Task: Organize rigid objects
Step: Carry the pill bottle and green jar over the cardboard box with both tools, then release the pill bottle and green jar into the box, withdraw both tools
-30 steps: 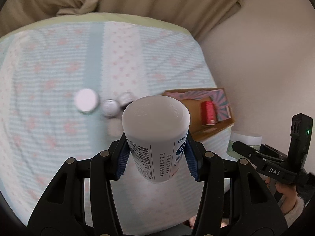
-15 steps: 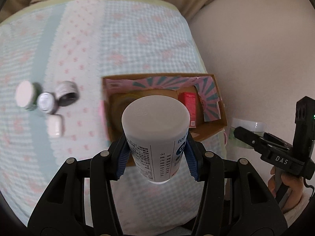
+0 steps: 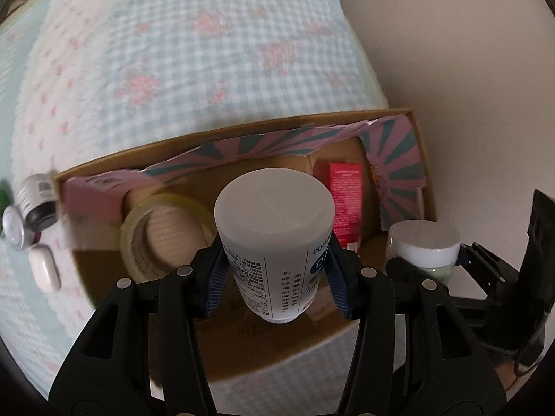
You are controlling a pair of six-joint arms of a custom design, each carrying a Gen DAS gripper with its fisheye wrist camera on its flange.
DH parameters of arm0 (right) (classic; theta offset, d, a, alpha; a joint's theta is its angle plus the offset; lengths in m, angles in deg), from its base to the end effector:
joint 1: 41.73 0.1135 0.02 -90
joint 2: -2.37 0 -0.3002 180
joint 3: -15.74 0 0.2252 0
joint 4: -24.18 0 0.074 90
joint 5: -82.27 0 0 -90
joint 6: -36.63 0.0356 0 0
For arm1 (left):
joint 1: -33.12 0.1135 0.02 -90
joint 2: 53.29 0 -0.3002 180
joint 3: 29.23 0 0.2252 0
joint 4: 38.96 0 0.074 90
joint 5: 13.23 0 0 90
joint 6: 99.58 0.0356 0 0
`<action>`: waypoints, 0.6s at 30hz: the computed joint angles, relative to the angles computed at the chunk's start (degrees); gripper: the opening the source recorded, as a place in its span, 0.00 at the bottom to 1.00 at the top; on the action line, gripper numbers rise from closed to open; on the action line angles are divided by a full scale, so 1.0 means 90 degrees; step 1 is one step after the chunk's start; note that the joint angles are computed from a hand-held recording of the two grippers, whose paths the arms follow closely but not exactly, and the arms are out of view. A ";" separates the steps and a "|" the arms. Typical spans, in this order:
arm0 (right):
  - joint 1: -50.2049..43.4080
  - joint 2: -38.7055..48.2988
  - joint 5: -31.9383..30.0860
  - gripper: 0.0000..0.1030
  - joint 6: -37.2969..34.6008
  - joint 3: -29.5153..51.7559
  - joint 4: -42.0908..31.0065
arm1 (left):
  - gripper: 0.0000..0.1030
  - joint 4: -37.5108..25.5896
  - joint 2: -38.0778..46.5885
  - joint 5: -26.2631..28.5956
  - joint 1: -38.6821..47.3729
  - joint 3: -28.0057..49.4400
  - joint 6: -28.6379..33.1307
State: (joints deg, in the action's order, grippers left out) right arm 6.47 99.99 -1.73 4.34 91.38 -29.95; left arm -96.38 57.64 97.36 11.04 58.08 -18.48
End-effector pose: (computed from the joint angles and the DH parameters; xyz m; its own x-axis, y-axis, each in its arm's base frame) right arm 0.1993 0.2174 0.2206 -0.9583 0.1896 -0.2140 0.1599 0.9759 0.1487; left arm 0.3199 -0.1433 0.1976 -0.9666 0.2358 -0.1001 0.2562 0.8941 -0.3673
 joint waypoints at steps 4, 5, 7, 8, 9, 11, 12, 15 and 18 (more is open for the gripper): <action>-0.0039 0.0081 0.0015 0.64 -0.0125 -0.0261 0.0353 | 0.45 -0.0054 0.0313 -0.0106 -0.0114 0.0174 0.0144; -0.0041 0.0108 0.0024 0.64 -0.0167 -0.0305 0.0406 | 0.45 -0.0066 0.0362 -0.0160 -0.0132 0.0196 0.0210; -0.0024 0.0195 0.0065 0.64 -0.0205 -0.0292 0.0420 | 0.46 -0.0120 0.0462 -0.0351 -0.0204 0.0298 0.0289; -0.0027 0.0245 0.0087 0.64 -0.0241 -0.0269 0.0401 | 0.49 -0.0125 0.0503 -0.0389 -0.0219 0.0348 0.0277; -0.0008 0.0326 0.0122 0.64 -0.0258 -0.0230 0.0374 | 0.74 -0.0183 0.0500 -0.0427 -0.0226 0.0408 0.0276; -0.0015 0.0400 0.0064 0.69 -0.0283 -0.0214 0.0340 | 1.00 -0.0245 0.0461 -0.0505 -0.0237 0.0497 0.0313; -0.0013 0.0331 0.0057 0.94 -0.0260 -0.0305 0.0448 | 1.00 -0.0249 0.0380 -0.0517 -0.0230 0.0492 0.0380; 0.0176 0.0026 0.0442 1.00 -0.0110 -0.0500 0.0600 | 1.00 -0.0254 0.0105 -0.0594 -0.0130 0.0314 0.0566; 0.0440 -0.0229 0.0767 1.00 0.0247 -0.0563 0.0382 | 1.00 -0.0288 -0.0199 -0.0633 0.0098 0.0048 0.0683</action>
